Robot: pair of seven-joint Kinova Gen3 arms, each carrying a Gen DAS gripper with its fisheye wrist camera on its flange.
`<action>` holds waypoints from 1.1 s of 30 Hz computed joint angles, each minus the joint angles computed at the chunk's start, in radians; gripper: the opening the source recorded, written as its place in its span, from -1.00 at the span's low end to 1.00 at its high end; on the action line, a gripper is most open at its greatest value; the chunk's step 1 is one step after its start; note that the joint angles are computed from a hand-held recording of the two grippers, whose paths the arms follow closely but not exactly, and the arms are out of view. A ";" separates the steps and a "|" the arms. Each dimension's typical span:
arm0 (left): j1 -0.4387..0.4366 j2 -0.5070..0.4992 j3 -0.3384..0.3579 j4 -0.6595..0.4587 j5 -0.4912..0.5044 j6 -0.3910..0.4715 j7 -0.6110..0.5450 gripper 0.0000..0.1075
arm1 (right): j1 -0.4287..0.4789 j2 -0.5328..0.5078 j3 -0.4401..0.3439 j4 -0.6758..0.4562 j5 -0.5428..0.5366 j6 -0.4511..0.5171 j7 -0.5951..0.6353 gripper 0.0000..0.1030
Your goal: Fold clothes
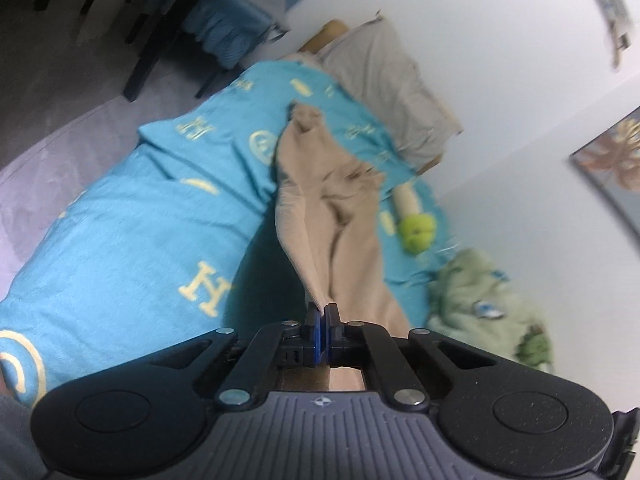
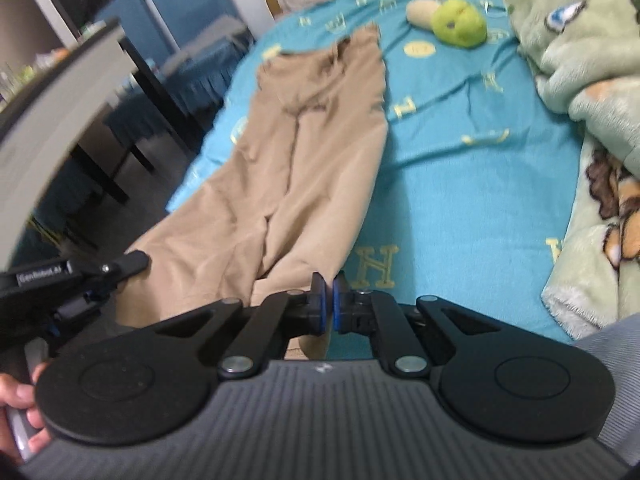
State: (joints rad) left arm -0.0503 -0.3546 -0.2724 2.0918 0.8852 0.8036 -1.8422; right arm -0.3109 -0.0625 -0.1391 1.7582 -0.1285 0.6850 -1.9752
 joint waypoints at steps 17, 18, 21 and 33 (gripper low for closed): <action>0.107 -0.242 -0.040 -0.041 -0.073 0.044 0.084 -0.97 | 0.010 -0.274 0.067 0.112 -0.155 -0.050 0.086 -0.88; 0.114 -0.243 -0.034 -0.047 -0.086 0.033 0.094 -0.97 | 0.015 -0.277 0.061 0.113 -0.148 -0.056 0.083 -0.88; 0.152 -0.234 -0.034 -0.063 -0.111 0.005 0.117 -0.97 | 0.015 -0.264 0.062 0.106 -0.141 -0.066 0.087 -0.88; 0.258 -0.063 -0.099 -0.117 -0.067 -0.089 0.047 -0.97 | 0.016 -0.127 0.119 0.029 -0.199 -0.090 0.192 -0.88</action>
State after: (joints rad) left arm 0.2074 -0.4173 -0.3718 1.9747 0.8181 0.7142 -1.7949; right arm -0.2948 -0.1890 -0.0204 1.7876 -0.3274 0.5950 -1.7832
